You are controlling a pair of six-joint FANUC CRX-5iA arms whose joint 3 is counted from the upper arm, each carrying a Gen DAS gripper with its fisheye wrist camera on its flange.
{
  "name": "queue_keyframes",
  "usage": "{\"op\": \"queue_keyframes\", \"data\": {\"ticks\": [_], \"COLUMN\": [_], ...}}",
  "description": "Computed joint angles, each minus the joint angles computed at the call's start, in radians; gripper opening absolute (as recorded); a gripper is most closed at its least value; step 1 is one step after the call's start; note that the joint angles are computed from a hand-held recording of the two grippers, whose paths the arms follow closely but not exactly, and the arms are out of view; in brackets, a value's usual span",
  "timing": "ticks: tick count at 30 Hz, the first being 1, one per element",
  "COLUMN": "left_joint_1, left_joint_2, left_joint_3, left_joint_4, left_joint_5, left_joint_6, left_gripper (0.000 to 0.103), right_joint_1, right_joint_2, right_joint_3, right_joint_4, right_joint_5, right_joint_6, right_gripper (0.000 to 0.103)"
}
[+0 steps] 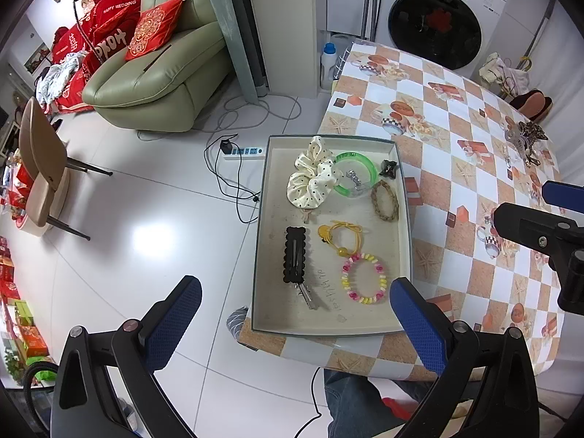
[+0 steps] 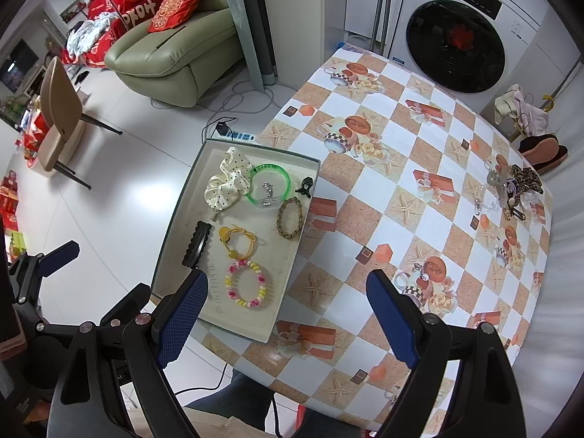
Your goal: Organize jewelry
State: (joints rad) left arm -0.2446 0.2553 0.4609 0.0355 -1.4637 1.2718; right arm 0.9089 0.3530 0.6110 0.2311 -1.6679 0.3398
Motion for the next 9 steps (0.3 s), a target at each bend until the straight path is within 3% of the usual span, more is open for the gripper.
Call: {"op": "queue_keyframes", "data": {"ticks": [9], "left_joint_1": [0.001], "left_joint_2": [0.0], "left_joint_3": [0.006], "left_joint_4": [0.0], "left_joint_5": [-0.005], "left_joint_6": [0.0], "left_gripper": [0.103], "right_joint_1": [0.001], "right_joint_2": [0.001], "right_joint_3": [0.002], "right_joint_4": [0.001], "right_joint_5": [0.0], "right_joint_6": [0.0], "right_gripper": [0.09]}}
